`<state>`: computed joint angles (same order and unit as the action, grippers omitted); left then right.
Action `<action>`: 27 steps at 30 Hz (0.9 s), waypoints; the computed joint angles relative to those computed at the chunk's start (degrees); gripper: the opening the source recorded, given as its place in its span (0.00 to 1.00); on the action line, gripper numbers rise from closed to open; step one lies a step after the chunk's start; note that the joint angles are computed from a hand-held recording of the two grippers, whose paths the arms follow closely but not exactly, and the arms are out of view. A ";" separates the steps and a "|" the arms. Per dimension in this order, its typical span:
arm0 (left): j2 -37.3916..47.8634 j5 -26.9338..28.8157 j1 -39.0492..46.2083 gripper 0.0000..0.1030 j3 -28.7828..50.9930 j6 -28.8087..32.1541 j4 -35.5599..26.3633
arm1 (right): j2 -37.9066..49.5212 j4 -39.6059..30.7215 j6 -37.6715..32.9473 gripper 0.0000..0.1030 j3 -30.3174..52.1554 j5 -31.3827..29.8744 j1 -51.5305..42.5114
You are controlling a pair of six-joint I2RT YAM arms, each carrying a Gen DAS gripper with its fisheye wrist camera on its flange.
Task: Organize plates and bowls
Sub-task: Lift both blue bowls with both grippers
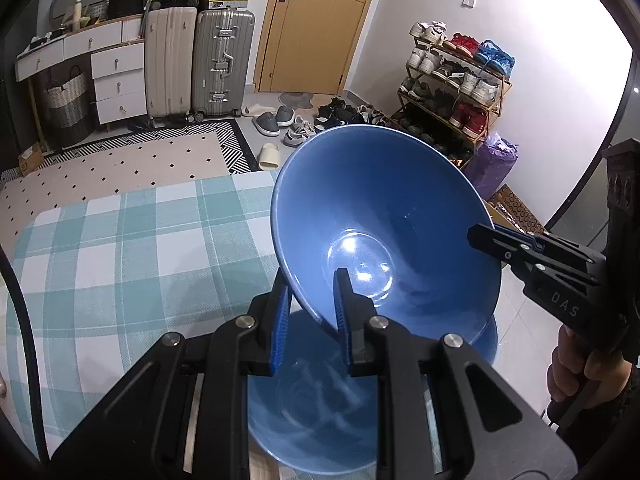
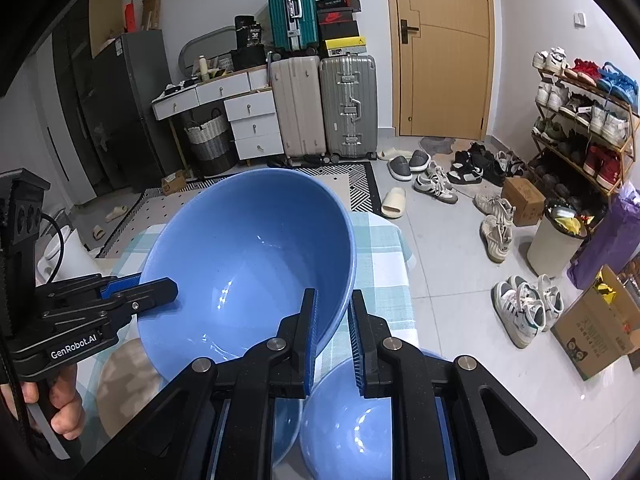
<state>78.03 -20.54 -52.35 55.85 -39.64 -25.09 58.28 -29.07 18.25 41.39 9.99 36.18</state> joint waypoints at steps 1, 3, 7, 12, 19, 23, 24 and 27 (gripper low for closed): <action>-1.14 -0.80 -1.08 0.16 -0.48 -0.91 -0.95 | -0.34 -0.47 0.50 0.15 0.14 0.55 0.83; -2.06 -1.88 -2.39 0.16 -0.64 -1.94 -2.04 | -1.41 -1.93 1.67 0.15 0.43 1.99 2.99; -4.85 -5.03 -6.46 0.16 -1.46 -5.19 -5.17 | -3.52 -3.13 3.28 0.15 -0.09 4.14 6.06; -6.29 -8.03 -10.18 0.16 -1.67 -8.37 -7.90 | -5.17 -4.53 5.48 0.15 -0.49 6.31 9.50; -7.69 -11.42 -15.18 0.16 -2.52 -13.50 -10.61 | -6.18 -5.53 7.95 0.15 -0.96 9.37 13.77; -8.13 -12.39 -16.46 0.16 -3.40 -14.67 -10.77 | -6.71 -6.15 8.64 0.15 -1.23 10.28 15.12; -8.31 -12.58 -16.77 0.16 -3.78 -14.94 -10.59 | -7.10 -6.38 9.24 0.15 -1.47 10.87 16.00; -8.37 -13.01 -17.59 0.16 -3.96 -16.01 -11.07 | -7.33 -7.11 11.56 0.15 -1.79 13.00 19.08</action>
<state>69.66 -33.55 -69.93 51.89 -55.65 -36.16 50.95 -36.18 29.81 39.61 22.99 55.27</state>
